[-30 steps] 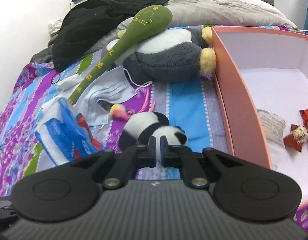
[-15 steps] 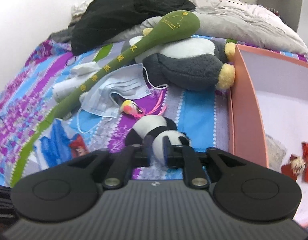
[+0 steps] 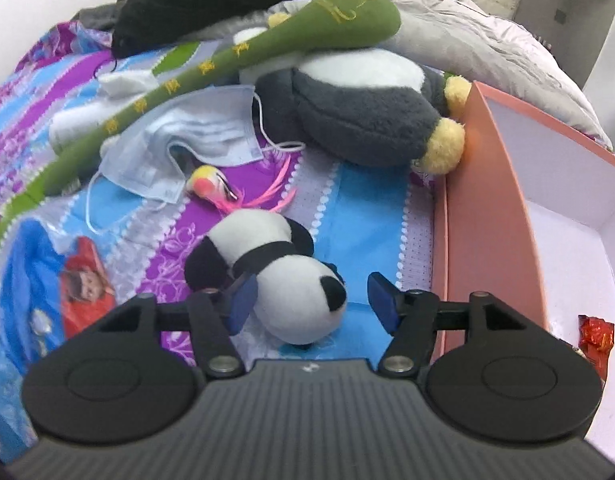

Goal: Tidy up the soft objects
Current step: 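Close the right gripper on the small panda plush while the left holds the blue bag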

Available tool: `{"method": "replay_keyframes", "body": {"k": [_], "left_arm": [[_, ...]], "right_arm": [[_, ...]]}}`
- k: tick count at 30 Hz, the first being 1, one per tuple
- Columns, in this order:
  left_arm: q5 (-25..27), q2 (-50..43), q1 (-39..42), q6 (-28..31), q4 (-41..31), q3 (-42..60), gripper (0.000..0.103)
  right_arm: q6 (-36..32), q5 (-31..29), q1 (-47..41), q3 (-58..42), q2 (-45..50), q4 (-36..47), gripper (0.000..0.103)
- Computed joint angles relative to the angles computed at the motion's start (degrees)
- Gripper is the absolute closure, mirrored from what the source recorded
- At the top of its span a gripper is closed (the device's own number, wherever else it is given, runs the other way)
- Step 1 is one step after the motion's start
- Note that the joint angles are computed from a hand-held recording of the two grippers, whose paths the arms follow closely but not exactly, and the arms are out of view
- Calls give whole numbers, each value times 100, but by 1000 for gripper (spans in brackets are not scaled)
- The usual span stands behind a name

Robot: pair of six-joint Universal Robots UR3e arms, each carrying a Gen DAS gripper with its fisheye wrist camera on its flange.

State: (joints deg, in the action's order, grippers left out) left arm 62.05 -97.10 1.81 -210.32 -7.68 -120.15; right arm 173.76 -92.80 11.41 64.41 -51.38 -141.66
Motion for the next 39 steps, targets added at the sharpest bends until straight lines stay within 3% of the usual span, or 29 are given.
{"method": "replay_keyframes", "body": {"k": [12, 17, 30, 35, 39], "left_arm": [[510, -487, -292, -605, 140, 428, 56], [937, -571, -513, -510, -194, 735, 56], [1105, -684, -623, -498, -440, 993, 56], [1321, -760, -744, -517, -589, 1204, 56], [1458, -812, -807, -593, -641, 1322, 56]], "right_arm": [[-209, 174, -11, 183, -89, -12, 50], [-57, -2, 63, 569, -378, -193, 51], [285, -18, 228, 1858, -1594, -120, 51], [744, 293, 218, 2057, -1963, 405, 49], [601, 824, 115, 2086, -2256, 911, 47]]}}
